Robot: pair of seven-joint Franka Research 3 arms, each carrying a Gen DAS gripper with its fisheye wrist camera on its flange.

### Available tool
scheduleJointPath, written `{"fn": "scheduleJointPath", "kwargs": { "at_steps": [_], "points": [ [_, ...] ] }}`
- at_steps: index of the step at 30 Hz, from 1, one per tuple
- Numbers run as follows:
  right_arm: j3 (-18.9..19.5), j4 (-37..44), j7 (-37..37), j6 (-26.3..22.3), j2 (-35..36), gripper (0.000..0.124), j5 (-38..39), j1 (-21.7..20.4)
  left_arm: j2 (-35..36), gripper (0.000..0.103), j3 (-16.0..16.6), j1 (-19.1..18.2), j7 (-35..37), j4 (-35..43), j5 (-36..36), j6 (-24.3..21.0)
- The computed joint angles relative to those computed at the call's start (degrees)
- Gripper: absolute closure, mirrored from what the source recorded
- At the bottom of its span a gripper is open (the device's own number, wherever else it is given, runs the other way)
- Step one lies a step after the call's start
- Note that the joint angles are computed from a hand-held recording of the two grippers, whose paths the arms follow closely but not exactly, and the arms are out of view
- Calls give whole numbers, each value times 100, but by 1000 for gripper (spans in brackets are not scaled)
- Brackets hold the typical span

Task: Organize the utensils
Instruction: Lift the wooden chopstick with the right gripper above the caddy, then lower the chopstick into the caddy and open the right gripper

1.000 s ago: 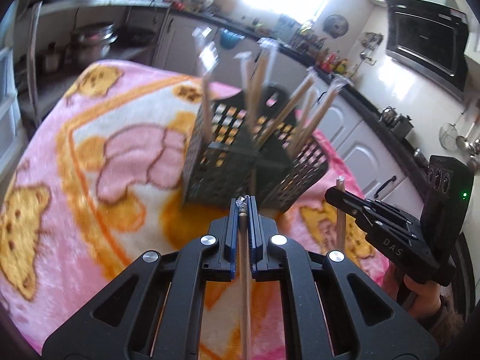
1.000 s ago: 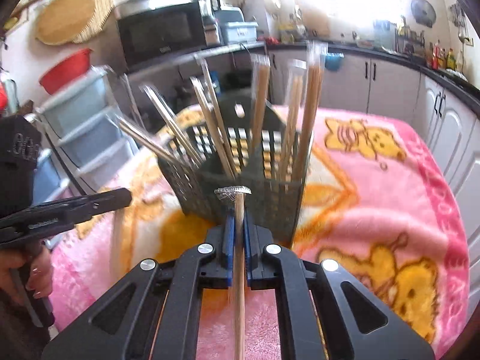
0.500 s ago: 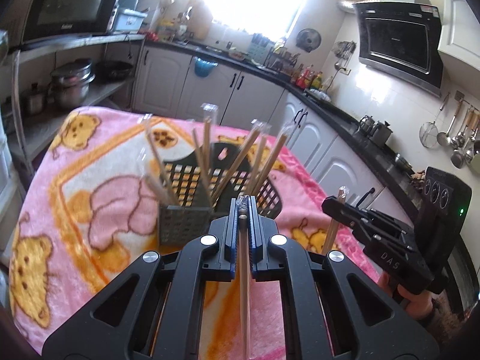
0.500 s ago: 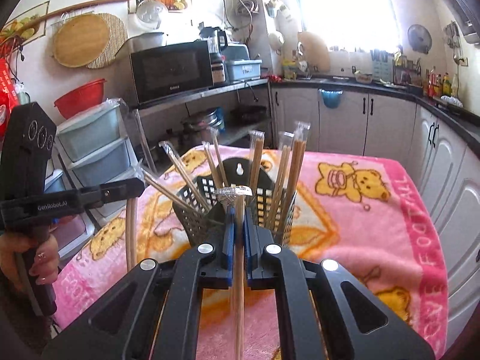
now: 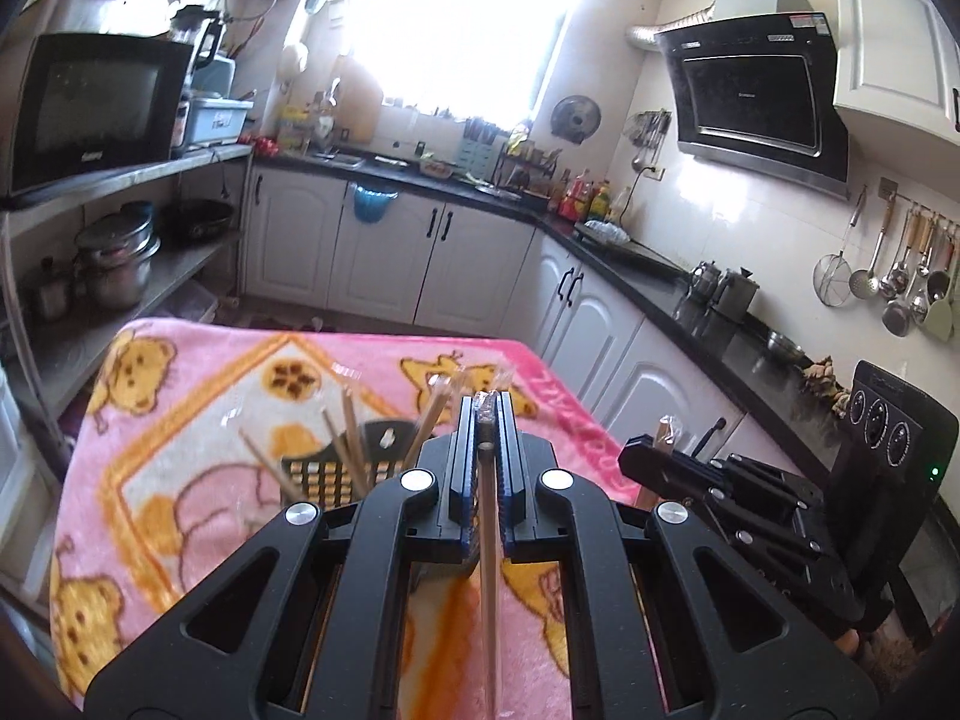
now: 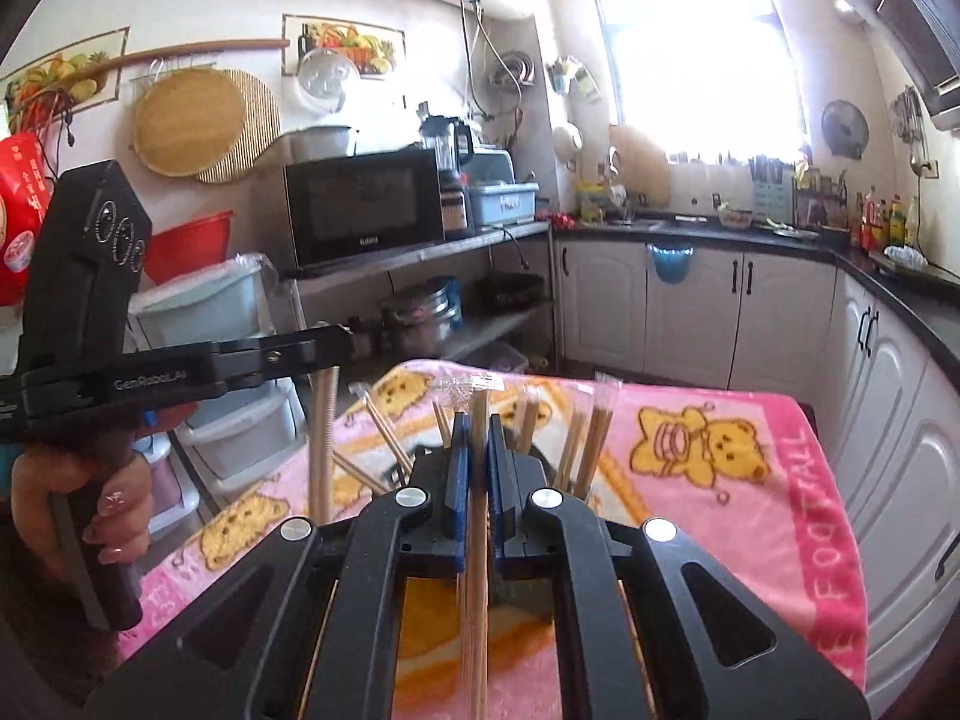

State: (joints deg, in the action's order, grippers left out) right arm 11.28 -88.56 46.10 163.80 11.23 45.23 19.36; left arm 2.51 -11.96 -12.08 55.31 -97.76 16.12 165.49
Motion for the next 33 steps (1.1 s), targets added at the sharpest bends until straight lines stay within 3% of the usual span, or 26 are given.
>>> {"fn": "scheduleJointPath", "kwargs": {
  "at_steps": [11,17,20,23,29,33],
  "points": [
    [183,776,-428,75,329,118,330,-100,532,100,75,-93,-45,1009,388,-172],
    [260,1284,-511,225,620,118,336,-95,833,100,267,-222,-423,1529,916,-159],
    [405,1563,-712,316,794,118,417,-156,941,100,562,-432,-1046,1804,1744,-167],
    [531,1933,-884,327,1021,118,490,-211,1072,100,602,-422,-1247,2063,1952,-177],
    [631,2695,-794,379,1561,118,320,-182,1370,100,687,-376,-1599,2485,2026,-134],
    [453,3343,-299,362,2050,118,-209,-1,1586,100,820,-408,-1791,2696,2092,-124]
  ]
}}
